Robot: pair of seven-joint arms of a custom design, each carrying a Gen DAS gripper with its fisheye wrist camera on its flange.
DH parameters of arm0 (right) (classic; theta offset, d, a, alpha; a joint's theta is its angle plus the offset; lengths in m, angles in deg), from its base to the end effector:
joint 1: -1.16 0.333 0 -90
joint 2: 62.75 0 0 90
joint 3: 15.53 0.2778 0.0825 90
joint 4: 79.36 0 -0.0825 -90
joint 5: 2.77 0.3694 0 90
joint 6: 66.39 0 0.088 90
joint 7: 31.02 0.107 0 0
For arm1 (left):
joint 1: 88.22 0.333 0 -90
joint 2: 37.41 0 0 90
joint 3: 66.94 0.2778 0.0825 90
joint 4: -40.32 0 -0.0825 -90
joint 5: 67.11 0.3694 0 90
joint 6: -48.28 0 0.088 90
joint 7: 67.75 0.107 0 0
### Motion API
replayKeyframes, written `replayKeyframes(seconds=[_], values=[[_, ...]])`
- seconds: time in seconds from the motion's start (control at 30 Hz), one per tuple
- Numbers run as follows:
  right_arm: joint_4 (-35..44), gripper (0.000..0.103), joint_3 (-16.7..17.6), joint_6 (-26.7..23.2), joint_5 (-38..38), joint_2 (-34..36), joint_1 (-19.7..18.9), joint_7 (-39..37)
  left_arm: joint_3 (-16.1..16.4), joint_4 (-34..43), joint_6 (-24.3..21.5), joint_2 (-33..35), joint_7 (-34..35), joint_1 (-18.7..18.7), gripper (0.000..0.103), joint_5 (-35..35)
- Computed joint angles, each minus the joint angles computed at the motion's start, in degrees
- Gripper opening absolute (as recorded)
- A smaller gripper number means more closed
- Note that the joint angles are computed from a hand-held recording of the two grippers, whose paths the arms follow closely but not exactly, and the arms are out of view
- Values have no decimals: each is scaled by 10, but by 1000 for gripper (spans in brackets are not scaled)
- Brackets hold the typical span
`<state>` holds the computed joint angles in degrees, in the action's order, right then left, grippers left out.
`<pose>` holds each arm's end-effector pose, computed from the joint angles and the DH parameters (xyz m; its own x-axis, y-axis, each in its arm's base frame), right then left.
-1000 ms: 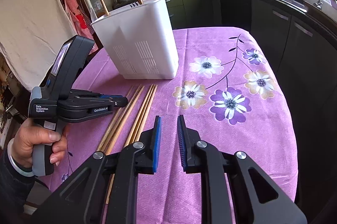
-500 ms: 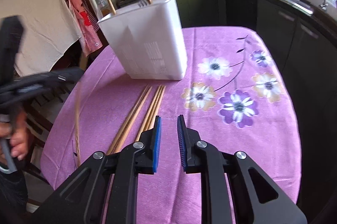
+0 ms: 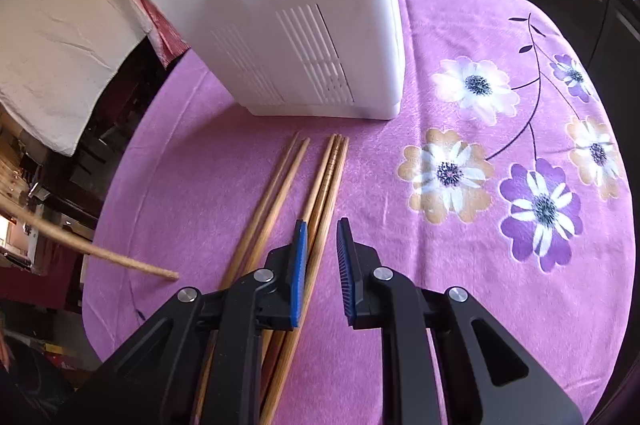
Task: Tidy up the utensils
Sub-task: 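Lower the right gripper onto a loose wooden chopstick, close and lift it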
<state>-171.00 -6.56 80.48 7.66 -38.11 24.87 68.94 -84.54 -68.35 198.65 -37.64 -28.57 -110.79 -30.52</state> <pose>0.5888 0.3565 0.4168 0.2965 -0.9042 -0.3075 -0.8856 -0.1397 -0.4430 0.4442 -0.3938 0.5472 -0.2688 -0.9626 0.0336 -0.6345 0.1507 -0.7581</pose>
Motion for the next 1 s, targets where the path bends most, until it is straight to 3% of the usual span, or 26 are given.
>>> replayKeyframes(seconds=[0.23,0.4,0.7,0.8,1.0], values=[[53,15,-27,-42,-66,31,31,49,0,-15,11,-13,1,5,5,-7],[76,16,-25,-62,-81,46,34,59,-3,-23,15,-19,1,9,5,-5],[235,9,-47,-139,-145,144,79,96,-5,-17,12,-14,-1,8,5,0],[212,7,-44,-112,-143,133,78,100,-5,-19,13,-15,-3,8,5,0],[40,7,-38,34,-133,20,59,113,-5,-17,9,-14,-1,8,5,-1]])
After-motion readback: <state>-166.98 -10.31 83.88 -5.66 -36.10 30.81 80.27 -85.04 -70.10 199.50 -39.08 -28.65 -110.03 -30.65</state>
